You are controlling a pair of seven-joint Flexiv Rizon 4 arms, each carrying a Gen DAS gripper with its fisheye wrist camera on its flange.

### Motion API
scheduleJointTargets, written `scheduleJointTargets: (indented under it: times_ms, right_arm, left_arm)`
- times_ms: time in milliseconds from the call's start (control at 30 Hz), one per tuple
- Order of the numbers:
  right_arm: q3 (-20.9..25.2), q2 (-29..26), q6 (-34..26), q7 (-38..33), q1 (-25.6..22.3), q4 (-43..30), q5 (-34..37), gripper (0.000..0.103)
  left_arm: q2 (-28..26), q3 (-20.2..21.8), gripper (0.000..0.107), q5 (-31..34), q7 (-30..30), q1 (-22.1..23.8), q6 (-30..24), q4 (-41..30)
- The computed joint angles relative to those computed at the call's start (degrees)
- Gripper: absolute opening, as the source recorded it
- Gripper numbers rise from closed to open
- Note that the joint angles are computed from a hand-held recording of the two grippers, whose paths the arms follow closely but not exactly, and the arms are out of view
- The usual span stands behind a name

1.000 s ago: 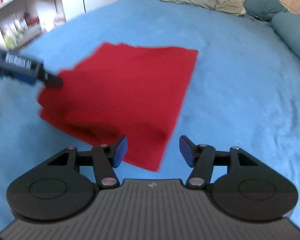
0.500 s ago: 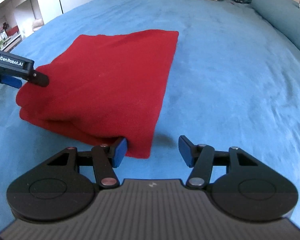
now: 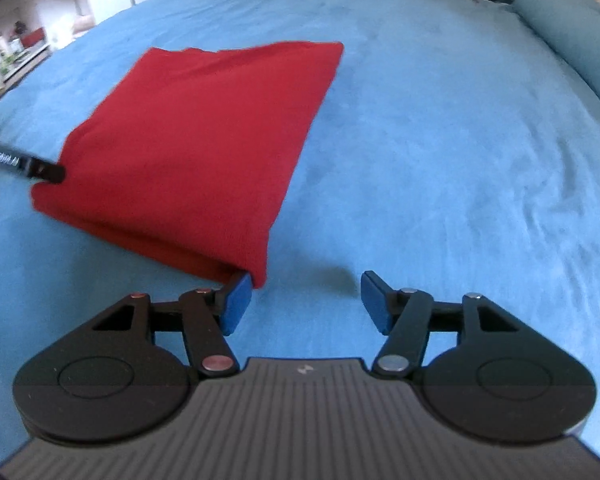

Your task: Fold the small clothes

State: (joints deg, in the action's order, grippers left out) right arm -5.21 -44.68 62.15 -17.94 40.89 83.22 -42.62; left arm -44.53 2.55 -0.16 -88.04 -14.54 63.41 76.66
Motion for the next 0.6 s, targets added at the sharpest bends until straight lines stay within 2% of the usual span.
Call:
scheduleJointTargets:
  times_ms: [100,133,200,233,300,367,467,533,600]
  right_arm:
    - [-0.3,2.5,2.4,0.1,-1.1,0.8,-0.3,0.089]
    - [-0.3,2.7,3.9,0.3,-2.0,0.1,0.2,0.103]
    - [0.7,1.9,5.4,0.2,-4.0,-2.5,1.8,0.103]
    - [2.6,0.3,5.1,-2.5,-5.7,-5.8,5.2,0.103]
    - [7.3,-3.4,1.0,-8.5,-8.6,-13.1,11.2,0.103]
    - [11.0,-8.3,-2.1,-13.5,-10.7,-21.0,16.4,0.103]
    - [14.5,-14.4,-4.4,-16.3,-12.1,-29.9,23.0,0.103]
    - [14.3,-16.9,-5.7,-16.9,-11.7,-33.7,25.0,0.103]
    - [14.1,-19.1,-7.8,-18.2,-11.0,-37.4,26.6,0.102]
  left_arm:
    - [0.5,-1.8,0.103,-0.8,2.2,1.3,3.7,-0.9]
    - [-0.1,-3.1,0.103,-2.2,3.1,2.1,4.1,-2.0]
    - [-2.6,-6.4,0.103,-6.4,5.3,4.1,1.3,-6.1]
    - [-4.5,-7.5,0.103,-8.5,5.8,4.6,-1.5,-9.1]
    - [-8.6,-9.0,0.103,-12.1,6.4,5.3,-6.9,-15.1]
    - [-12.4,-9.7,0.102,-14.4,6.3,5.3,-11.8,-20.8]
    - [-16.2,-9.1,0.093,-15.5,5.7,4.9,-16.6,-26.5]
    - [-17.5,-9.0,0.088,-15.8,5.9,4.9,-18.8,-28.3]
    - [-17.7,-9.4,0.088,-16.0,6.7,4.9,-18.3,-28.1]
